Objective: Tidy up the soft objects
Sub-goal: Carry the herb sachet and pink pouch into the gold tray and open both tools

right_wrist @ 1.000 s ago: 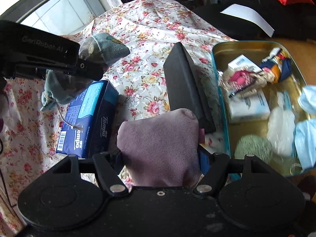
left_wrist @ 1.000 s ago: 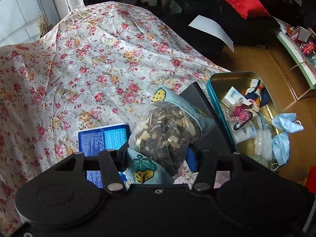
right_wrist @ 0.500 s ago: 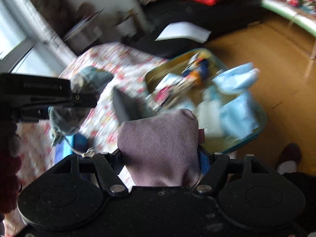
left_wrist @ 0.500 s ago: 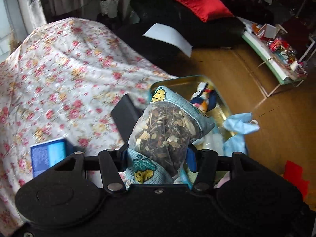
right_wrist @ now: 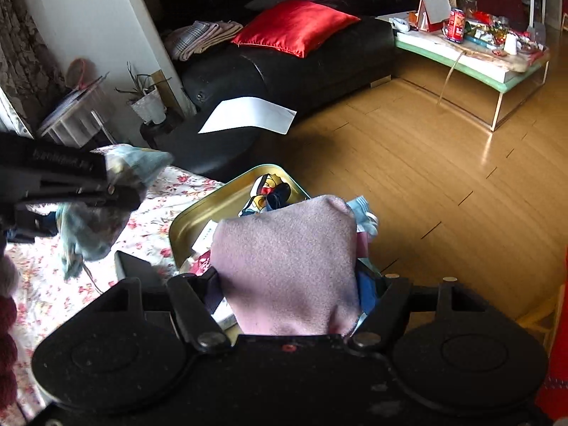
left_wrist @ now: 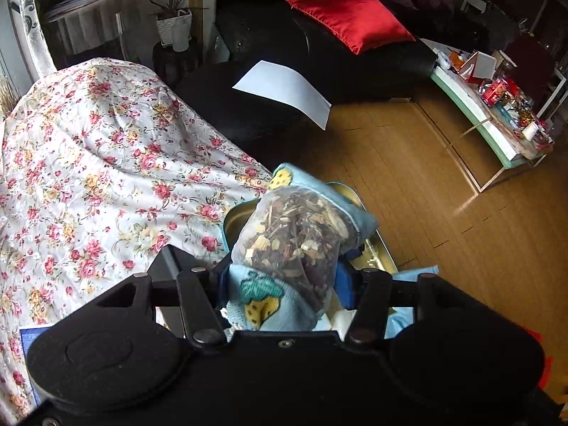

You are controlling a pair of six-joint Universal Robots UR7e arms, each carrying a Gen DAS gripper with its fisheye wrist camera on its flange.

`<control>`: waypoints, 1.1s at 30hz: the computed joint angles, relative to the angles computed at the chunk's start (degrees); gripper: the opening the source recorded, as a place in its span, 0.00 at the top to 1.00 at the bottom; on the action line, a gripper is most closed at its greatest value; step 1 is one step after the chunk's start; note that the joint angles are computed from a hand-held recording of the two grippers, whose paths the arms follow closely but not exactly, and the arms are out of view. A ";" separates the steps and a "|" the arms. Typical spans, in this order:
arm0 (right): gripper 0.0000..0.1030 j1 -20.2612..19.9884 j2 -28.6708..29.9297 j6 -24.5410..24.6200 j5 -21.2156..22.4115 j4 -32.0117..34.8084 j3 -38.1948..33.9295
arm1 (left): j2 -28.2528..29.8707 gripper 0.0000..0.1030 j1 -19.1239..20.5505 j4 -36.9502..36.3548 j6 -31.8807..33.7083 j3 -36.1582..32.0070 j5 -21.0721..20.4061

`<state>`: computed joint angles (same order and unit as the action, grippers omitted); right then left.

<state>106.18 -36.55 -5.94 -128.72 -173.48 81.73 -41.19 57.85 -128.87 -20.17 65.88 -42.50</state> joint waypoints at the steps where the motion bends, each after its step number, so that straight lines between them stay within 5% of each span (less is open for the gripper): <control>1: 0.32 -0.09 0.18 -0.67 -0.51 -0.10 0.13 | 0.83 0.49 0.31 0.82 0.05 -1.30 -0.43; 5: 0.32 -0.91 0.96 0.89 -0.34 6.10 -1.81 | 3.83 0.50 1.21 2.48 0.53 -5.28 -0.57; 12: 0.31 -1.06 1.84 0.77 0.48 5.63 -2.88 | 7.20 0.50 2.39 4.29 0.64 -10.29 -0.77; 16: 0.20 -1.07 1.70 2.45 1.70 5.28 -2.73 | 7.77 0.46 2.74 5.05 0.77 -10.73 -0.47; 33: 0.17 -0.77 2.33 3.75 -0.46 8.43 -3.93 | 3.24 0.36 1.93 -0.83 1.28 -1.64 4.42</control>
<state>105.41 -34.22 -2.19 -129.18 -165.06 77.81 -37.94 59.77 -129.70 -18.89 64.25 -38.08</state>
